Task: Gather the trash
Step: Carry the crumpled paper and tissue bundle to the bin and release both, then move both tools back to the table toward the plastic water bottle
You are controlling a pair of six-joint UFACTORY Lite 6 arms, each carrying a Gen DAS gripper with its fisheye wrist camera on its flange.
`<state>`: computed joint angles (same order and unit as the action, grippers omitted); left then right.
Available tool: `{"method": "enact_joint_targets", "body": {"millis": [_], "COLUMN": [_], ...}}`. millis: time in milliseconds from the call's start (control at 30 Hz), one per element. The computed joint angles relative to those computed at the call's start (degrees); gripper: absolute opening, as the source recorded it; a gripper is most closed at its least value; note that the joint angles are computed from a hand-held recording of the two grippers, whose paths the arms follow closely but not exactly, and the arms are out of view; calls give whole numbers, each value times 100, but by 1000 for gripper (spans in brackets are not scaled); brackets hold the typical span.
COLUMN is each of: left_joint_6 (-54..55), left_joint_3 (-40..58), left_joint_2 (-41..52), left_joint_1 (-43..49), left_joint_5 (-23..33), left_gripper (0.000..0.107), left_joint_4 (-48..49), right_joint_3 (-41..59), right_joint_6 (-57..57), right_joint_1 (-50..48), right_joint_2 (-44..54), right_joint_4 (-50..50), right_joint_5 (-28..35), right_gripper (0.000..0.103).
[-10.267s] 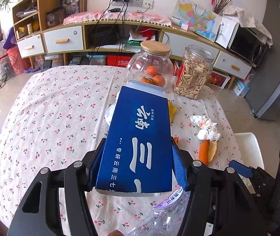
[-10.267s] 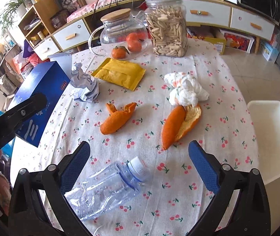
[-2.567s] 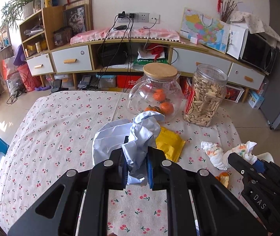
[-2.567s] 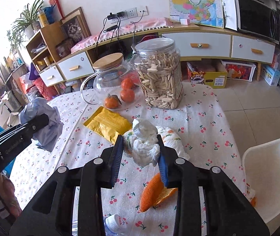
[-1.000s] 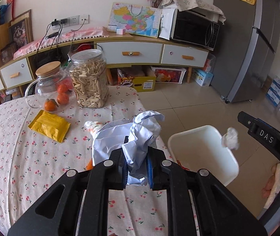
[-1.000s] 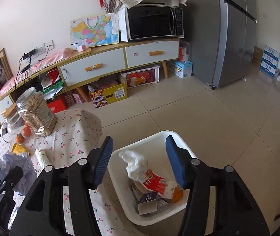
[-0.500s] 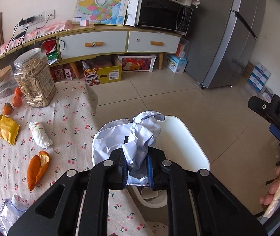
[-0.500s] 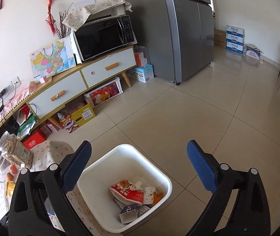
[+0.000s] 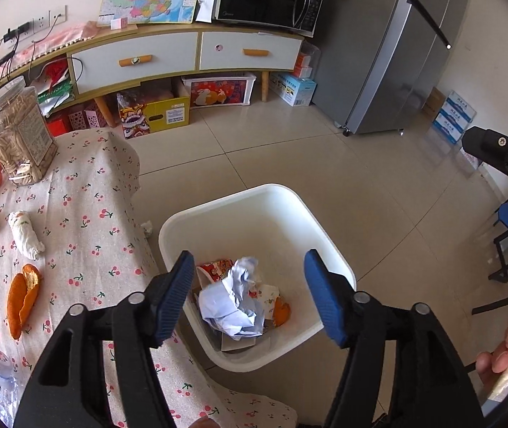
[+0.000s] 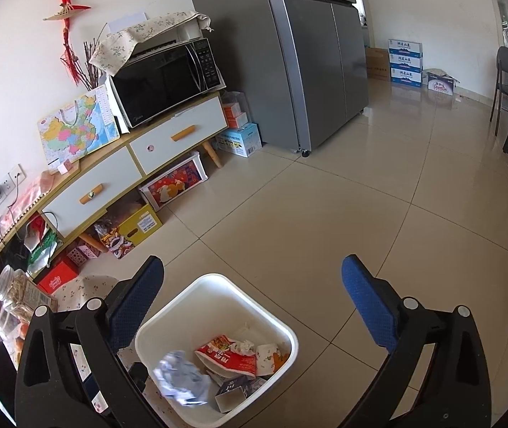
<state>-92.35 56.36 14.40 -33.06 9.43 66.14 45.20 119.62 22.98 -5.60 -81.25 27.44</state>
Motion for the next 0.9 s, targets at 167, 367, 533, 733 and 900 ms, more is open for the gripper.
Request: {"method": "enact_joint_targets", "body": {"millis": [167, 367, 533, 733, 900], "left_joint_6": [257, 7, -70, 244, 968], "left_joint_3": [-233, -859, -1383, -2057, -2559], "left_joint_2": [-112, -505, -911, -1475, -1923], "left_joint_1": [52, 205, 493, 1019, 1578], "left_joint_5": [199, 391, 413, 346, 362], "left_gripper": [80, 81, 82, 82, 82], "left_joint_4": [-161, 340, 581, 623, 448], "right_joint_3": [27, 306, 666, 1042, 1515], "right_joint_6": [-60, -527, -1105, -1824, -2421], "right_joint_1": [128, 494, 1158, 1887, 2418], "right_joint_2": [30, 355, 805, 1280, 1725], "right_joint_4": [73, 399, 686, 1011, 1337], "right_joint_5": [-9, -29, 399, 679, 790], "right_gripper": [96, 96, 96, 96, 96]}}
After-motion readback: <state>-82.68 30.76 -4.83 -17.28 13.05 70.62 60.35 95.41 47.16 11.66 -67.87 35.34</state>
